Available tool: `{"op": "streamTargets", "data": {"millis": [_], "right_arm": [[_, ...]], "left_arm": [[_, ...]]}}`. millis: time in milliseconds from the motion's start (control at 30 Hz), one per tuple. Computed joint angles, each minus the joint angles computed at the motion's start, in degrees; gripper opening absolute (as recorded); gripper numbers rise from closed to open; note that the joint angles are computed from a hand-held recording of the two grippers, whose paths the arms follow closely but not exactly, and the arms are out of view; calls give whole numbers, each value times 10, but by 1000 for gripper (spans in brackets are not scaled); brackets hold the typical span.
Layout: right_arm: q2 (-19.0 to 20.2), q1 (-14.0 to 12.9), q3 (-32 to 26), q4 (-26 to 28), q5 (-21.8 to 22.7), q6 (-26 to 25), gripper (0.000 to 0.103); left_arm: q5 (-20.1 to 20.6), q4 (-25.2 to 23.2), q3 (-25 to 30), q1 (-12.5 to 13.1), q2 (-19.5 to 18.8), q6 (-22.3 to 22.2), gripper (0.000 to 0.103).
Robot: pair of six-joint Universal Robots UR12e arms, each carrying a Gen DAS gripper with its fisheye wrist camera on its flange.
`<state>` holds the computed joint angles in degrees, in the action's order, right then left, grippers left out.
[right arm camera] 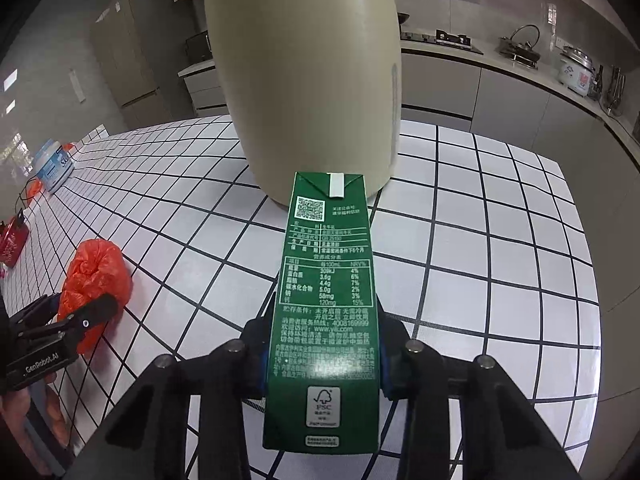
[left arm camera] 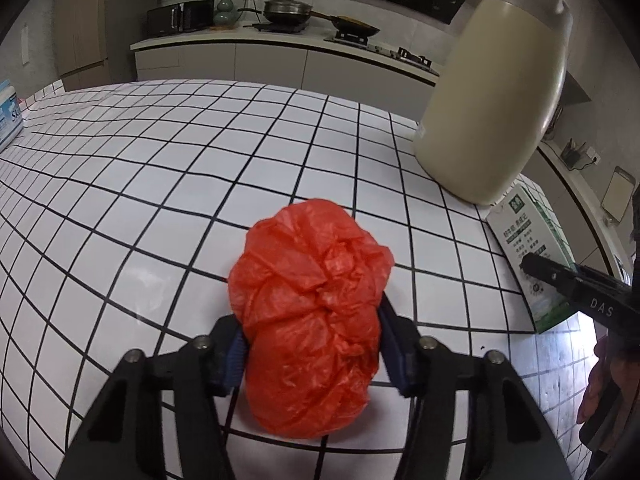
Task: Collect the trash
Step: 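Carry red bag and green carton from the island over the bin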
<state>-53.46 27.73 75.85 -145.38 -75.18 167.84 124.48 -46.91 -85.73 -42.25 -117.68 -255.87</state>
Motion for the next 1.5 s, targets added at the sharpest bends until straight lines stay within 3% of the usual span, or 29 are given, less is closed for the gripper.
{"op": "streamTargets", "data": {"millis": [167,600,1100,1500], "right_arm": [[-6,-2,9,-4,4,2,41],[-43,-14,58,-29,21,-3,41],[-127,-34,173,-83,35,-5,41],[-204,-58,269,-112,27,5,41]], "left_arm": [[-4,12,-1,-2,2,13,41],[32,-29,32,-30,-7,-1,40],[63,-82,75,-76,-21,-27,40],[67,-67,115,-100,-44,5,40]]}}
